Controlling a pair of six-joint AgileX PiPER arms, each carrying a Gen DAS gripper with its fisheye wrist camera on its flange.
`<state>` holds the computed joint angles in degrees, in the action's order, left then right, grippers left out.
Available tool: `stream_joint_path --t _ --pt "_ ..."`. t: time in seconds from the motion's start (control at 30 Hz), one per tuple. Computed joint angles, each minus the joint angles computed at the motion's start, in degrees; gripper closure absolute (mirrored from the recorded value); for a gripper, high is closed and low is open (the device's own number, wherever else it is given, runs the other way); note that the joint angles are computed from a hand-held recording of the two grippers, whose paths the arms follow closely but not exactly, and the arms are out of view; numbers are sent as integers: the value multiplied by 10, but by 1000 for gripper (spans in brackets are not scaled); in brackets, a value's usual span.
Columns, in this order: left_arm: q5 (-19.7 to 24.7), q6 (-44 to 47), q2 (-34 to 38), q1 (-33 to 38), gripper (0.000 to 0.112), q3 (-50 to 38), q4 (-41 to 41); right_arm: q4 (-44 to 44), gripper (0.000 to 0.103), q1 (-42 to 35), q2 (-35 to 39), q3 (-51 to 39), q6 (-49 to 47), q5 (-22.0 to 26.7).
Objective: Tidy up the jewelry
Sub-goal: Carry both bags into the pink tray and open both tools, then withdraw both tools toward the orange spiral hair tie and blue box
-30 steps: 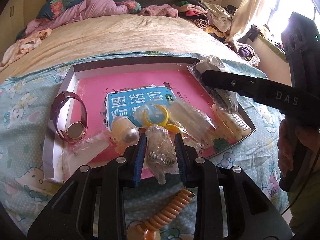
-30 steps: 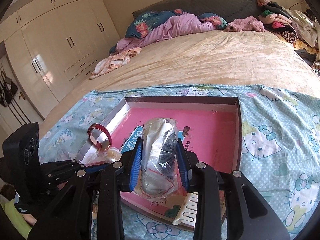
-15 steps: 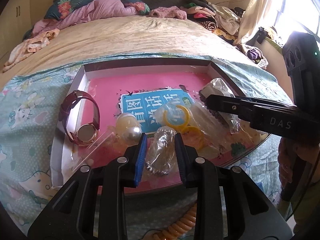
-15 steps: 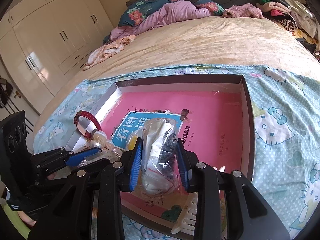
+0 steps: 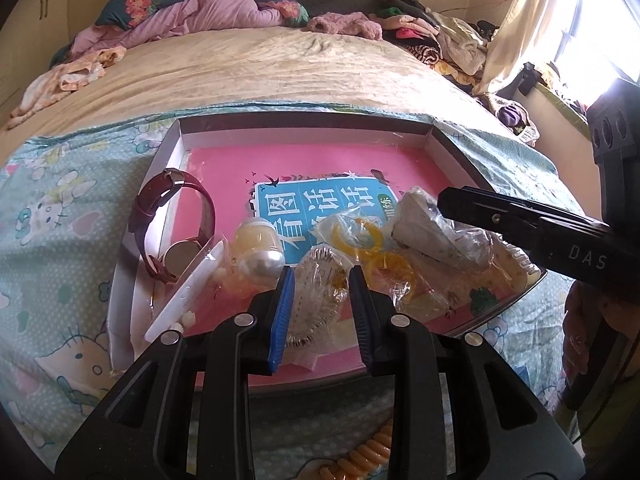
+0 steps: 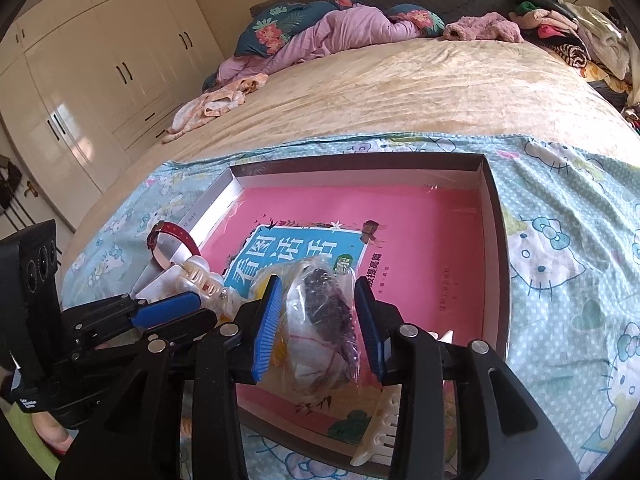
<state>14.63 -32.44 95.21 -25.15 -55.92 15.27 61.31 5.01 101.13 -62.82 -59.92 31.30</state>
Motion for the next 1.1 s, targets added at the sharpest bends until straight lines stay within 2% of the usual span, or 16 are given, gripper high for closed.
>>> stream_joint_path --t 0.23,0.33,0.47,0.57,0.8,1.0,1.1 --pt "4 -12 -2 -3 91 -3 10 37 45 -22 -49 38 -35 5" --pt "9 -24 -5 -6 89 -3 20 53 31 -37 -70 57 -45 14" --pt "15 -51 -16 -13 73 1 43 63 26 -53 -94 79 -52 26" --pt "17 -88 -29 -21 66 10 77 73 22 -64 -113 98 -58 32" --pt "29 -164 -67 -35 37 27 143 75 15 -81 -152 125 -57 48" --pt "47 -226 -112 -44 22 43 196 62 14 -87 -183 136 -45 57" --pt "62 -255 -131 -52 20 49 223 57 14 -92 -201 143 -43 63"
